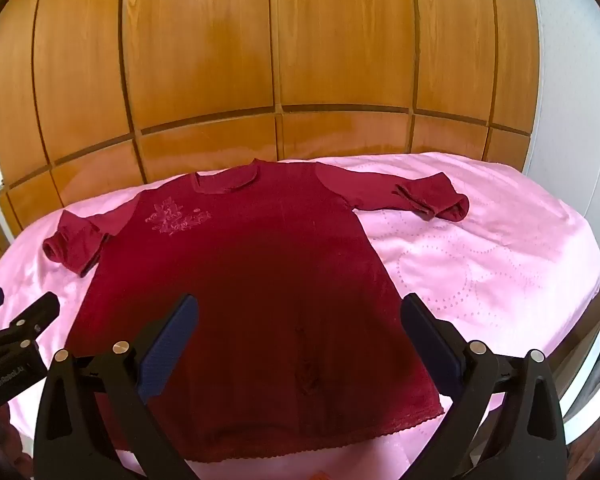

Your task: Fold small clothes

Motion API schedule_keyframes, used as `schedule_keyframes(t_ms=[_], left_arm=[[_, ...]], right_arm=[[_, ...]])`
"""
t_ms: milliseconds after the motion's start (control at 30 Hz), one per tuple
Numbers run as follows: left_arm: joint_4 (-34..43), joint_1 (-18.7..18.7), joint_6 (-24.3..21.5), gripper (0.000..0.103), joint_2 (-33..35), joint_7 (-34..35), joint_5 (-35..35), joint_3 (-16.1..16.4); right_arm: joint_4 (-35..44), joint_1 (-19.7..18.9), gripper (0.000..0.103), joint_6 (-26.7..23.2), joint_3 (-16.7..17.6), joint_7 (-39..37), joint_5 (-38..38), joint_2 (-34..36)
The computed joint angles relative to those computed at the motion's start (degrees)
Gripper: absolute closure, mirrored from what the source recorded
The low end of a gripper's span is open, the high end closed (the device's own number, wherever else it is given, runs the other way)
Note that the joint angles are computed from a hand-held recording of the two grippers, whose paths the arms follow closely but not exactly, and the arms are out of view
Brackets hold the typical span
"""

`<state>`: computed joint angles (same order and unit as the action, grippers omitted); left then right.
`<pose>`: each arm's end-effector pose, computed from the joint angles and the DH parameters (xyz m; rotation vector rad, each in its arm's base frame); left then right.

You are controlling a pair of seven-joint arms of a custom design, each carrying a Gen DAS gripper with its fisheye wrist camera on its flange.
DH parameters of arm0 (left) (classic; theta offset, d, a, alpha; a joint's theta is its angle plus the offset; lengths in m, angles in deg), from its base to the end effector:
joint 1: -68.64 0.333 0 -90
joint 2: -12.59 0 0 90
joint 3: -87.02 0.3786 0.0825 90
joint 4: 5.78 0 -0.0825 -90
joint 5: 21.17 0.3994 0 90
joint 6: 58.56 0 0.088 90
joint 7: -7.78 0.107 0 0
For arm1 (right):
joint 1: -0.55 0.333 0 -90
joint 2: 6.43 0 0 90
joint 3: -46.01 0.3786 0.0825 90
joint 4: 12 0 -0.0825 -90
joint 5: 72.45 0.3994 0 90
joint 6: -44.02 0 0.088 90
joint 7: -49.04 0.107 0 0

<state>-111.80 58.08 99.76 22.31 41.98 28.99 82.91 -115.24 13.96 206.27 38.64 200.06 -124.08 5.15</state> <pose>0.6421 -0.1981 0.5608 -1.6761 1.6428 -0.7244 0.6748 0.1197 0.5694 -1.5003 1.8170 -0.9703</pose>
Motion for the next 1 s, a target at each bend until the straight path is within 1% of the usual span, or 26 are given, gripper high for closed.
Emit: schedule_keyframes(t_ms=[33, 133, 200, 267, 400, 467, 500, 633, 700, 1000], left_arm=[[0.08, 0.11, -0.37, 0.002, 0.04, 0.79, -0.83, -0.22], [-0.24, 0.00, 0.48, 0.002, -0.12, -0.47, 0.06, 0.14], [-0.51, -0.01, 0.71, 0.002, -0.35, -1.00, 0.62, 0.23], [-1.54, -0.25, 1.33, 0.002, -0.47, -3.17, 2.69, 0.50], [-1.39, -0.08, 1.25, 0.002, 0.15, -3.54, 2.93, 0.34], [-1.04, 0.37, 0.55, 0.002, 0.33, -1.41, 0.43, -0.12], [-1.13, 0.32, 0.58, 0.002, 0.31, -1.43, 0.33, -0.01], [-1.58, 0.18, 0.84, 0.002, 0.02, -1.63, 0.37, 0.20], [-1.22, 0.50, 0.64, 0.002, 0.13, -0.14, -1.21, -0.10], [-1.40, 0.29, 0.46, 0.002, 0.18, 1.49, -2.96, -0.02]], right_arm=[[0.03, 0.06, 0.003, 0.04, -0.05, 0.14, -0.18, 0.01], [-0.19, -0.41, 0.003, 0.56, 0.37, -1.25, 2.01, 0.01], [-0.38, -0.22, 0.003, 0.95, -0.03, -0.90, 1.51, 0.03], [-1.28, -0.03, 0.003, 1.91, -0.64, 0.21, 0.14, -0.18], [-1.94, -0.49, 0.003, 2.26, -0.63, -0.03, -0.11, -0.55], [-1.64, -0.30, 0.003, 1.55, -0.53, 0.08, -0.56, -0.55], [-1.09, -0.18, 0.003, 0.89, -0.25, -0.27, -0.32, -0.37], [-0.97, -0.12, 0.003, 0.86, -0.25, 0.31, -0.93, -0.26], [-1.00, -0.17, 0.003, 0.92, -0.18, 0.26, -0.87, -0.23], [-1.04, -0.14, 0.003, 1.01, -0.15, 0.49, -0.96, -0.28]])
